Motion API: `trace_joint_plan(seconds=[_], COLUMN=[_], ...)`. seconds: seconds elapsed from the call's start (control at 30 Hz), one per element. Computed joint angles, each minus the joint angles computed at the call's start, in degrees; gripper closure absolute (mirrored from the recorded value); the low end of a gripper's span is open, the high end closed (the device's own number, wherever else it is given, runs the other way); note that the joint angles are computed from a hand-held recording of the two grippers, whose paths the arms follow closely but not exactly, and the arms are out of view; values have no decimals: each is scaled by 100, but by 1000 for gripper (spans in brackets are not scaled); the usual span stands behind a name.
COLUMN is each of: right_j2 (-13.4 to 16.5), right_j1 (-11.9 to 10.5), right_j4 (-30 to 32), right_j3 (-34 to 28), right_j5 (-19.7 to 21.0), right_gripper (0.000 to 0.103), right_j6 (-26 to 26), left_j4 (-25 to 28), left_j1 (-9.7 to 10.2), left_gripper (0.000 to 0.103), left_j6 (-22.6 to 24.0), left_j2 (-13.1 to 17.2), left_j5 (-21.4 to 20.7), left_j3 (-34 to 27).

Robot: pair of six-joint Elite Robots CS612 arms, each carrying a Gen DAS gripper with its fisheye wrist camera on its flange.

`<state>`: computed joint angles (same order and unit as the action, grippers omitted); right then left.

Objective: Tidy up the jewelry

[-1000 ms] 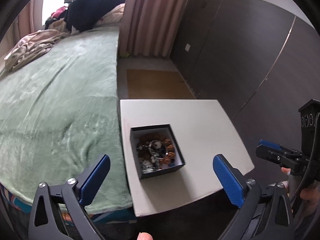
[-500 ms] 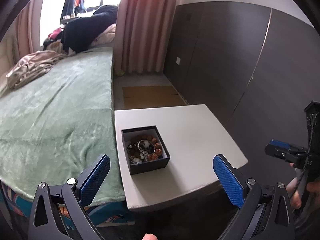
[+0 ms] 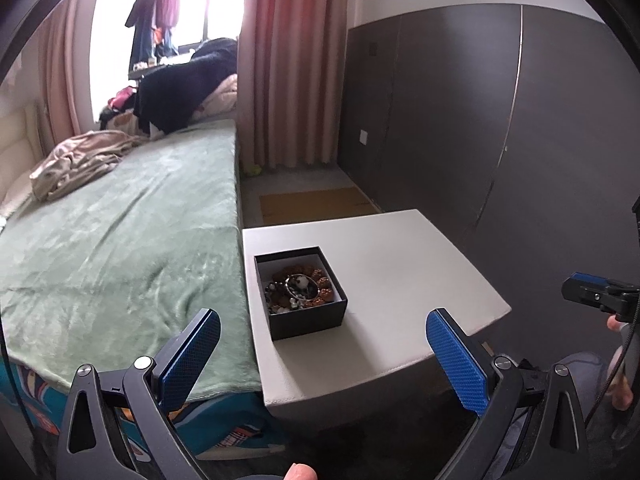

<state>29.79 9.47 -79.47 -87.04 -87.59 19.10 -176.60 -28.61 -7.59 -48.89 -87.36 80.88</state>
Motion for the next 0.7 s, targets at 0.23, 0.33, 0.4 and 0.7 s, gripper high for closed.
trace_joint_plan(seconds=[0.23,0.33,0.4,0.7], right_j2=[90,119,144,147], right_j1=[50,61,77,108], right_j4=[-270,-432,-548,-572], right_j3=[-104,-128,-152,-165], right_j5=[-276,-309,-358,-482], right_gripper=[0,0,0,0], right_j6=[-16,-24,-56,-129], left_j4=[-150,-54,-9,-69], left_j1=[31,27,32,-40], left_gripper=[0,1,1,1], left_j6=[-191,-327,-381,-214], left_j2=[53,76,92,71], left_j5=[-48,96,109,343], left_j3=[8,-28,-63,0])
